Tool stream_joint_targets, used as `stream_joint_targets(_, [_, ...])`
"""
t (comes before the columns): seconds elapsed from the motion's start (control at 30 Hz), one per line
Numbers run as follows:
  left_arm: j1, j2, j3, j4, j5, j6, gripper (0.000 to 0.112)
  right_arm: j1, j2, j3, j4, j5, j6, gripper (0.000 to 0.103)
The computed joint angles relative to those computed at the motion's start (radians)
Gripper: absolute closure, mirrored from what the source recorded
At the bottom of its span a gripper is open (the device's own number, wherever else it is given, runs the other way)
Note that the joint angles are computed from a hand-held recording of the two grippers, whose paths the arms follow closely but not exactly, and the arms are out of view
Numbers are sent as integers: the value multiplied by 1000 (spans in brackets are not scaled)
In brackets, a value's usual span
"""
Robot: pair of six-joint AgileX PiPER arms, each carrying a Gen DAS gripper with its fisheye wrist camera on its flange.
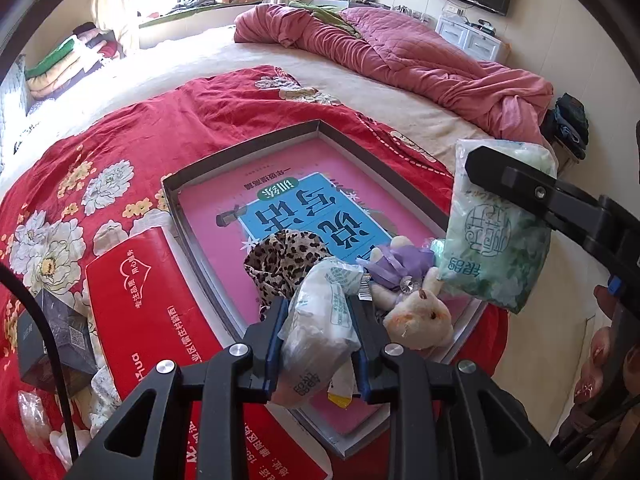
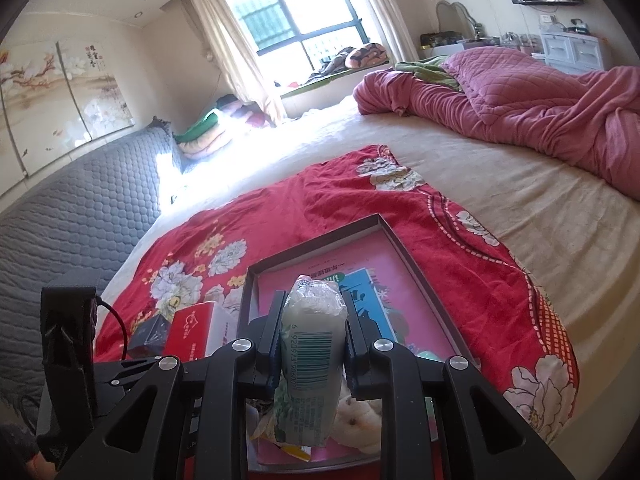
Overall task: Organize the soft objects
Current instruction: 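Carry the bagged item and wipes packet with both grippers over the pink tray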
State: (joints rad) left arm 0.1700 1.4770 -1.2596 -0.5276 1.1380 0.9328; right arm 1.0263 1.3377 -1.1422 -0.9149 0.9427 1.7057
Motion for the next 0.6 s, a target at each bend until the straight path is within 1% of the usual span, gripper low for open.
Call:
stream_joint_targets(0.13, [-14,10,-2,3,-16,-6,83,-28,-10,44,-8,-46,42,78])
stream_joint_targets(0.2, [-18,15,-1,2,-26,-13,83,-52,-12,63,-1,-86,52,78])
stream_joint_targets(0.3, [-18,26,-1,-1,-34,-16,83,-61,18,45,16,-69,13,78])
stream_joint_targets(0.33, [-17,29,-1,-1,-34,-16,83,-69,20,51,16,-86,17,78])
stream_joint_targets(0.4, [-14,31,1,-4,-37,-16,83,-94,7,88,5,-163,61,78])
stream_joint_targets(0.43, [-12,35,0,-6,-36,-14,83,-103,11,91,10,-177,66,78])
stream_joint_targets(0.53, [-11,38,6,-11,-44,-8,83,-117,41,72,38,-177,16,78])
stream_joint_targets(0.6, [-7,41,7,-17,-42,-5,83,-146,40,99,40,-250,37,78])
